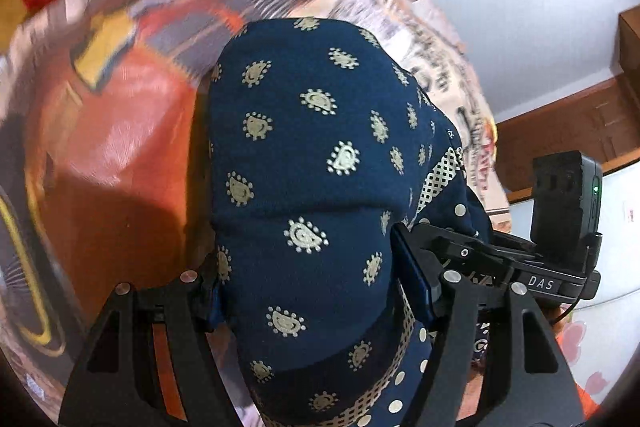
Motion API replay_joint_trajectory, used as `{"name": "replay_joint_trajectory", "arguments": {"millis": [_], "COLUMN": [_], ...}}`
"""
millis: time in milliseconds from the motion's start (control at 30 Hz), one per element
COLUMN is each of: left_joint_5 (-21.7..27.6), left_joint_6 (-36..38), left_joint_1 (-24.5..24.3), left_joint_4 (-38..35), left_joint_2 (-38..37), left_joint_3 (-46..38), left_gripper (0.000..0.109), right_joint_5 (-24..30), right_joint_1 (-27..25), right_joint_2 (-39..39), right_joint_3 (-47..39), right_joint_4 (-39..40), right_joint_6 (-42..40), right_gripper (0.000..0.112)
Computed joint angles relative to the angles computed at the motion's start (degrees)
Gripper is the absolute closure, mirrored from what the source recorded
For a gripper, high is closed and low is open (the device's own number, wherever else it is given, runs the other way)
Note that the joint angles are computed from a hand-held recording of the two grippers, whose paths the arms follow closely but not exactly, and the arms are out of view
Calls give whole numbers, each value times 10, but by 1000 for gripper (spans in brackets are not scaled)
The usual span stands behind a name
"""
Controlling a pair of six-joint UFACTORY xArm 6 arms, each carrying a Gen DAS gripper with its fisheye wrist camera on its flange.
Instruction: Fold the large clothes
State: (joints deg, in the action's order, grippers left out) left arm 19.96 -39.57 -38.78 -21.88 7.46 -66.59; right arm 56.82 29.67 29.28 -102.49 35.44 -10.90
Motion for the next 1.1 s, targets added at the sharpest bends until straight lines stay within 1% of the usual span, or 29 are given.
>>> {"name": "replay_joint_trajectory", "arguments": {"millis": [33,133,233,300,367,433,467,533,567,600,633,700,767,833,900,933,1033,1100], "left_joint_5": [-2,-2,25,55,103,152,197,243,252,260,265,272,290,290,292,300,328,356], "left_joint_6": [13,-16,-90,-147,-205,-260,-282,-292,-285,-279,-266,-267,-288,-300,-334,-341,-325,-326], "left_joint_1": [0,-4,-8,-11,-19,-37,-54,-76,-83,-92,-100,-112,-129,-136,-150,-157,-171,-175], "left_joint_4": [-7,54,151,227,315,404,454,502,508,508,497,497,505,495,517,522,513,526], "left_joint_2": [6,12,4,1,-2,-19,-22,-19,-14,-14,-9,1,-5,-12,-30,-38,-51,-56], "left_joint_3": [0,-6,-11,-20,-38,-42,-58,-75,-83,-83,-84,-83,-68,-45,-19,-10,-8,-21], "left_gripper": [39,38,35,35,35,35,35,35,35,33,31,30,28,26,21,20,21,21], "right_joint_5": [5,14,14,19,22,27,20,-4,-16,-28,-37,-36,-17,-13,-14,-7,22,34], "right_joint_1": [1,3,9,12,15,20,24,31,34,40,45,55,58,56,41,34,11,4], "right_joint_2": [10,33,35,29,23,11,-3,-39,-53,-69,-84,-99,-106,-118,-133,-136,-149,-159], "right_joint_3": [-8,-26,-30,-28,-23,-21,-6,40,57,79,99,123,142,172,194,194,196,193], "right_joint_4": [-7,-28,-53,-72,-90,-128,-147,-168,-179,-194,-209,-240,-272,-299,-270,-257,-226,-224], "right_joint_6": [6,19,13,13,16,28,28,15,8,3,-5,-22,-33,-29,-46,-53,-72,-82], "right_gripper": [78,78,75,73,66,55,53,39,34,25,21,21,21,21,21,21,21,21]}}
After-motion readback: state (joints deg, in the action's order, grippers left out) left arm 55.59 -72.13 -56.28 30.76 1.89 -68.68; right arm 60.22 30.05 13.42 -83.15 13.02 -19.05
